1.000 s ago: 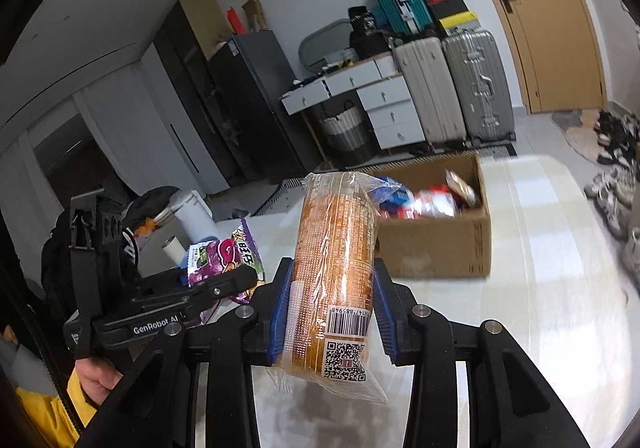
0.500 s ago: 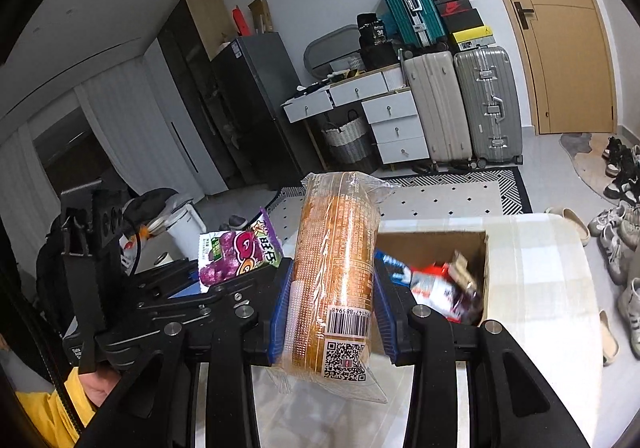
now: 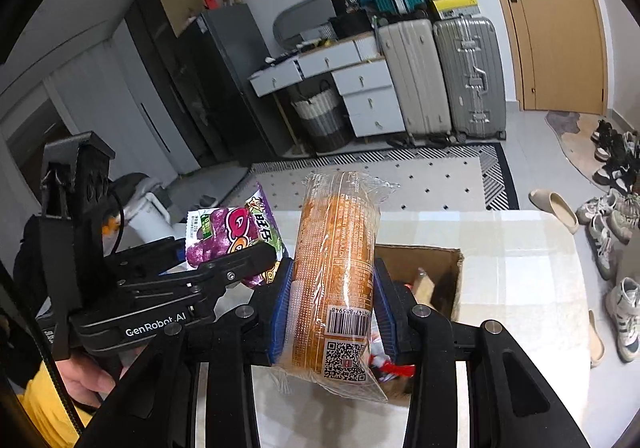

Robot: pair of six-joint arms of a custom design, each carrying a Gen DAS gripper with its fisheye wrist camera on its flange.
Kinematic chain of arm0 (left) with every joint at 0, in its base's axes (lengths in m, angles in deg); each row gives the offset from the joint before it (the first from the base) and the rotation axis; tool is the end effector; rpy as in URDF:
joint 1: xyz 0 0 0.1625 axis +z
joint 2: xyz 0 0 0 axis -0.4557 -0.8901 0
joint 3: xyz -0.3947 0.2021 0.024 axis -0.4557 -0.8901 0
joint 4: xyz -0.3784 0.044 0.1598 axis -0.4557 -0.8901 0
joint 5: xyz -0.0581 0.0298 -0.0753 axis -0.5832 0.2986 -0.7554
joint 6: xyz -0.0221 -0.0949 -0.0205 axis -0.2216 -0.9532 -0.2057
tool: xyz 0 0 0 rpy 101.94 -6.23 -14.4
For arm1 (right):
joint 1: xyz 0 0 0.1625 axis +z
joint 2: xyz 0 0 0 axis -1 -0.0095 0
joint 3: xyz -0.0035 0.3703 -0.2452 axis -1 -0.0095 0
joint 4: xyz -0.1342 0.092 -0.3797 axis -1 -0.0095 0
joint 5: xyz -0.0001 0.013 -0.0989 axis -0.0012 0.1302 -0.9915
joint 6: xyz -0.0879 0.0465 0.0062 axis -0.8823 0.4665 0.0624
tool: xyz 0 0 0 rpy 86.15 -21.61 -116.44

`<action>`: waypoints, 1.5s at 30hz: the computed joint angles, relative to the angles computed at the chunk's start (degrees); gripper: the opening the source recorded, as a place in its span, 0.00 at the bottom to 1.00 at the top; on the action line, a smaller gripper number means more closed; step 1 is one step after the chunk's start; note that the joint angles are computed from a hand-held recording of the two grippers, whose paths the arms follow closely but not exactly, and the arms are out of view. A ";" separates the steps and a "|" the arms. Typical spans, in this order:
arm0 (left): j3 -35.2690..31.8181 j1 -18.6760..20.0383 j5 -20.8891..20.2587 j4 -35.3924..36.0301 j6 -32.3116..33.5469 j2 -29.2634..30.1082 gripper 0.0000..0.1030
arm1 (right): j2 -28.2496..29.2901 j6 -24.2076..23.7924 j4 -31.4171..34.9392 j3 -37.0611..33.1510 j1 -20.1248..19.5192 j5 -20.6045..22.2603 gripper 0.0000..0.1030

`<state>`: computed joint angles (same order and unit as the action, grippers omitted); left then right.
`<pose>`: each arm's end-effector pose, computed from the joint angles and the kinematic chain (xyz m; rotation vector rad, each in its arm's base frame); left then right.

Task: Organize snacks
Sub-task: 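Lift the candy bag and bread roll and carry both over the box, then open both grippers to drop the candy bag and bread roll into the box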

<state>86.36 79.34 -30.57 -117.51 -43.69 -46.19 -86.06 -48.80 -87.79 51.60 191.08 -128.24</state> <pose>-0.3260 -0.7452 0.3722 0.6228 2.3978 -0.8745 0.2556 -0.6634 0.2430 0.6850 -2.6772 0.9768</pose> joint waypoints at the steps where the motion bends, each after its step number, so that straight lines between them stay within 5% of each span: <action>1: -1.60 0.52 -0.19 0.88 -0.19 1.26 0.45 | 0.62 0.28 0.64 -0.85 -0.21 -0.39 0.36; 11: -14.02 3.98 -2.20 8.66 1.76 12.02 0.46 | 3.60 0.99 3.71 -4.53 -2.29 -1.78 0.37; 20: -17.74 4.73 -2.07 10.59 2.00 15.76 0.46 | 4.73 0.59 4.93 -5.54 -2.34 -2.33 0.37; 32: -15.26 4.77 -1.33 10.62 2.80 15.74 0.51 | 5.09 0.86 5.88 -6.24 -1.99 -3.39 0.37; 36: -13.44 4.81 -1.21 7.80 2.76 14.73 0.71 | 5.24 1.07 6.55 -6.53 -1.90 -3.56 0.37; 45: -5.12 3.58 3.15 -0.81 4.93 9.77 0.75 | 6.45 1.43 7.15 -8.18 -1.48 -6.81 0.37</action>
<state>81.24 82.92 -27.42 -118.31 -38.76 -36.42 -79.61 -47.37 -80.64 43.42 189.60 -135.05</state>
